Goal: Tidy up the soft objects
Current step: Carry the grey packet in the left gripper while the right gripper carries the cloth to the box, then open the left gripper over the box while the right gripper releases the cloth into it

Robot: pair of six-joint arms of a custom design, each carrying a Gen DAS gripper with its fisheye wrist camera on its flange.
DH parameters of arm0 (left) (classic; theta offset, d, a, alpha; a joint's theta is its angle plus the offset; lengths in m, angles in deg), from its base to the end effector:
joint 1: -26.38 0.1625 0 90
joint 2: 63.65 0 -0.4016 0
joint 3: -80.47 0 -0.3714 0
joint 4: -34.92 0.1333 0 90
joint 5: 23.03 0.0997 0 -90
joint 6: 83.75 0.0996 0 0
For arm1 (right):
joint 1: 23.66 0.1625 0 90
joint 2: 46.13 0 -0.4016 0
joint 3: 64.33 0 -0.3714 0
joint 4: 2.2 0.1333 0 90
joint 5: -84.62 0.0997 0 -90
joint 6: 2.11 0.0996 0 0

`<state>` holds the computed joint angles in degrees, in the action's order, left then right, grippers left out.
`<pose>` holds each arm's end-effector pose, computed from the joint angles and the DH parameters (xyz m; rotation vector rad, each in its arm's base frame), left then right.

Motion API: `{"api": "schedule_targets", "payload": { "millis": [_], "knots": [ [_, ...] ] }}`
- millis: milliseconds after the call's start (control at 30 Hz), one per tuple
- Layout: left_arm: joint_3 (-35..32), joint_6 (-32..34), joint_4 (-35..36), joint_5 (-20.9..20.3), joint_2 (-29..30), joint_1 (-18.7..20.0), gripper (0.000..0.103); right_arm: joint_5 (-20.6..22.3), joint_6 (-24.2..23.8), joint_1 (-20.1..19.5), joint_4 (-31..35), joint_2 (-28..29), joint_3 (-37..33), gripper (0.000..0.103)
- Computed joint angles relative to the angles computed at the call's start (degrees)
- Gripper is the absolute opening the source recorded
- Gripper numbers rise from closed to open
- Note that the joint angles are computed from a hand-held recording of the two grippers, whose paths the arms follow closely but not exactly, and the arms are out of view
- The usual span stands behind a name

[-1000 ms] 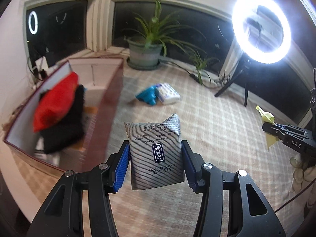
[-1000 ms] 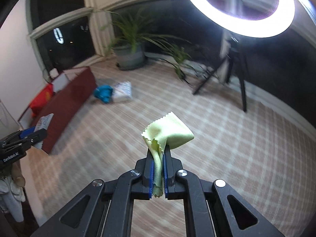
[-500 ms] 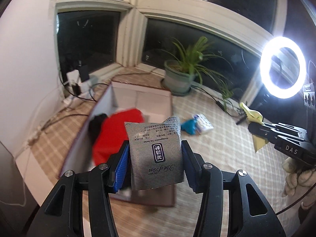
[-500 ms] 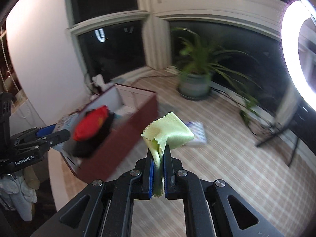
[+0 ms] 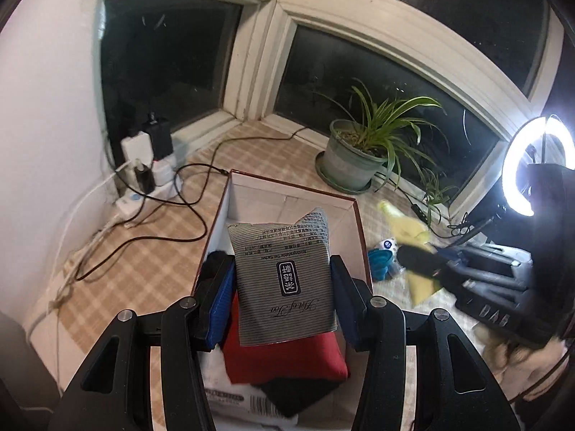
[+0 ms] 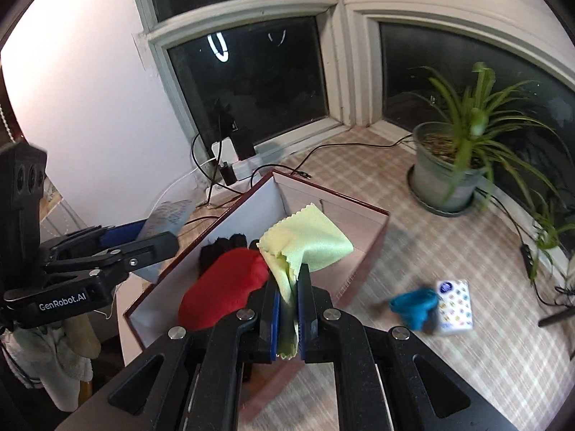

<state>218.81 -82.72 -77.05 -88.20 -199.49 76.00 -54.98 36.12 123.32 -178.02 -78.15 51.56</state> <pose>-0.0007 -0.2712 0.3741 0.8830 2.6326 -0.6539 0.4355 -0.2145 -0.0550 0.3792 -2.4148 0.8621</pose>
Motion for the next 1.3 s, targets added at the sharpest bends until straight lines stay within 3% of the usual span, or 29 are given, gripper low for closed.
{"api": "schedule_targets", "payload": {
  "millis": [133, 633, 733, 800, 867, 1300],
  "knots": [
    [-0.6, 2.9, -5.4, -2.0, 7.8, 4.2, 0.049, 2.2, -2.6, -3.1, -1.4, 2.6, -2.6, 0.007],
    [-2.9, 6.2, -14.6, -1.7, 22.5, 9.1, 0.051, 6.8, -7.0, -10.9, -6.4, 5.2, -3.1, 0.01],
    [-3.4, 5.6, -15.9, -2.2, 23.9, 9.9, 0.057, 7.8, -8.2, -11.8, -7.4, 5.3, -3.0, 0.014],
    [-3.7, 5.3, -16.5, -2.1, 24.7, 10.2, 0.063, 7.9, -8.6, -12.0, -6.8, 5.2, -3.2, 0.032],
    [-4.2, 5.0, -16.7, -2.4, 25.4, 10.5, 0.063, 7.3, -8.7, -12.0, -6.6, 5.2, -3.2, 0.043],
    [-4.2, 4.0, -15.9, -2.5, 23.7, 9.5, 0.064, 5.8, -7.1, -10.9, -7.6, 2.9, -0.3, 0.044]
  ]
}}
